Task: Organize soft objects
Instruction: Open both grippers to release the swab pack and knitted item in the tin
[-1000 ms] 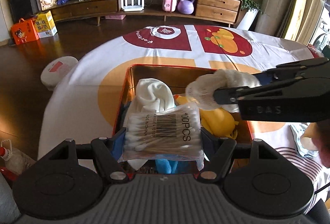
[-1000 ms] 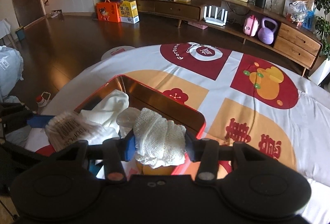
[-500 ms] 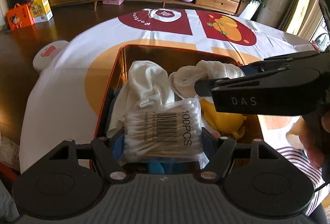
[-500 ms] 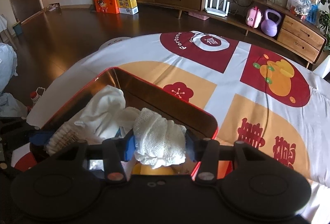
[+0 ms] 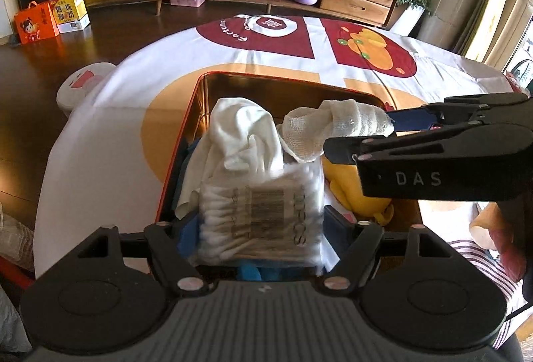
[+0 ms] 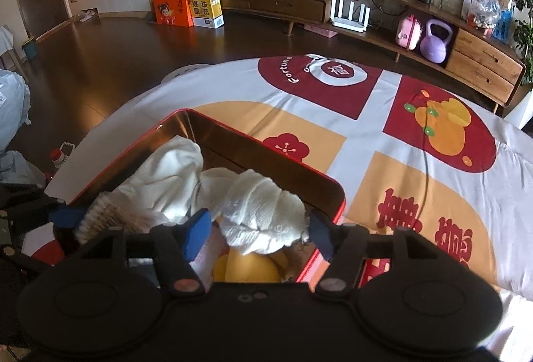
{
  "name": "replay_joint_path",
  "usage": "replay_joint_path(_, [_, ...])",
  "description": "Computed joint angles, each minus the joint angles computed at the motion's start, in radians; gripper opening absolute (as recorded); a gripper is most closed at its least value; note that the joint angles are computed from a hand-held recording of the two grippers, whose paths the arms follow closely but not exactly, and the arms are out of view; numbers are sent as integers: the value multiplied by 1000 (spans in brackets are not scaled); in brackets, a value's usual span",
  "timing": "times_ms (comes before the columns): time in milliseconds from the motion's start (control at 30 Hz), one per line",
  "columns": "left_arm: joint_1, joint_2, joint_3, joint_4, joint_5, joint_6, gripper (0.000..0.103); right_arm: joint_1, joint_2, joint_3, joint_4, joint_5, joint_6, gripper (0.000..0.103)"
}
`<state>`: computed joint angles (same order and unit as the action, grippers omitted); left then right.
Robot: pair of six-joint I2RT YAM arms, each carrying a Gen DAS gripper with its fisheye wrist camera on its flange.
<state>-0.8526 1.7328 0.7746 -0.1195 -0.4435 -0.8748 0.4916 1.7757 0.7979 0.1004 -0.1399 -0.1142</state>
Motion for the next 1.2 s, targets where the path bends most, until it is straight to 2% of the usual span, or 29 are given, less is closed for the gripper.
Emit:
replay_joint_path(367, [-67, -70, 0, -79, -74, -65, 76, -37, -154, -76, -51, -67, -17, 66])
replay_joint_path(433, [-84, -86, 2, -98, -89, -75, 76, -47, -195, -96, -62, -83, -21, 70])
replay_joint_path(767, [-190, -125, 59, -192, -177, -140, 76, -146, -454, -189, -180, -206, -68, 76])
replay_joint_path(900, [-237, -127, 99, -229, -205, -166, 76, -225, -578, -224, -246, -272, -123, 81])
replay_joint_path(967, [-258, -118, 124, -242, -217, -174, 84, -278, -628, -234, -292, -317, -146, 83])
replay_joint_path(1200, [-315, -57, 209, -257, -228, -180, 84, -502, -771, -299, -426, -458, -255, 92])
